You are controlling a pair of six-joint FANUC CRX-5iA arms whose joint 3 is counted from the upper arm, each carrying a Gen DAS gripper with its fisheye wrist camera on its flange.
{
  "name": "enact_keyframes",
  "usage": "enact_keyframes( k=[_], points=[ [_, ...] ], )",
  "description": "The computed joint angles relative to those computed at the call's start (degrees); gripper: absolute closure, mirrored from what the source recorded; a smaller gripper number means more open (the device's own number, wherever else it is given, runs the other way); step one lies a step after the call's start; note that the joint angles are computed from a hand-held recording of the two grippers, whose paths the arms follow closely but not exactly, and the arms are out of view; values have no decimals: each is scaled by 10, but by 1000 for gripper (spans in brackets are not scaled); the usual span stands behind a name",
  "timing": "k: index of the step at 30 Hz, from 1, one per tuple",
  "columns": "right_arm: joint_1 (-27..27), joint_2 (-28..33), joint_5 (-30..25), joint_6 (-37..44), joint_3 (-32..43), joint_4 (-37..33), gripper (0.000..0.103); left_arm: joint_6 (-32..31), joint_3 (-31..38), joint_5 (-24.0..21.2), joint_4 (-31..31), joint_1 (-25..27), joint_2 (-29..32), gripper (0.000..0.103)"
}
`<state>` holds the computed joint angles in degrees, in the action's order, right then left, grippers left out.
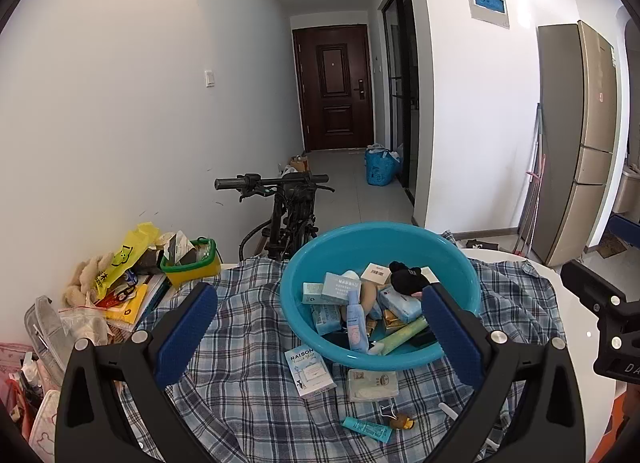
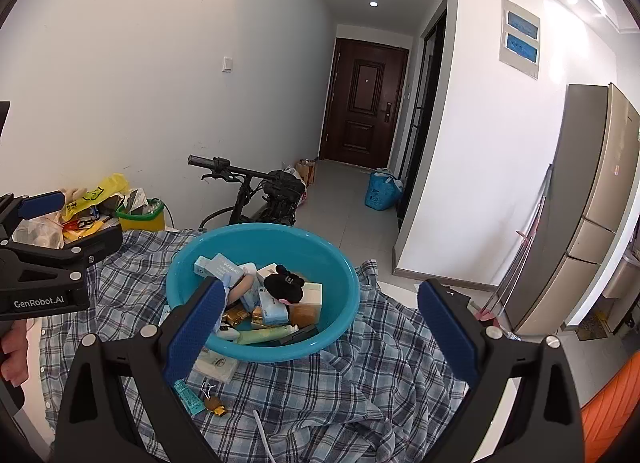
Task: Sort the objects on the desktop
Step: 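Move both tools toward the loose items on the plaid shirt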
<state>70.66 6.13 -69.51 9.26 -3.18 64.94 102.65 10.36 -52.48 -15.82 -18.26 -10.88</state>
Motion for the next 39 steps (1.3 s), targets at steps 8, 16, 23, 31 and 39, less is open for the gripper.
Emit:
enact_keyframes(
  k=[8,16,23,31,39],
  points=[
    [-10,8,-23,48,59,-21,6,5,56,-8,2,0,17,0],
    [-8,9,-36,58,70,-14,6,15,78,-24,-13,-1,20,0],
    [-13,7,-30,66,72,-34,6,-1,89,-46,-21,-13,27,0],
    [-16,8,-32,70,62,-49,6,-8,66,-47,-13,-7,31,0],
    [-18,-1,-12,87,32,-93,6,-23,21,-30,8,10,25,0]
  ],
)
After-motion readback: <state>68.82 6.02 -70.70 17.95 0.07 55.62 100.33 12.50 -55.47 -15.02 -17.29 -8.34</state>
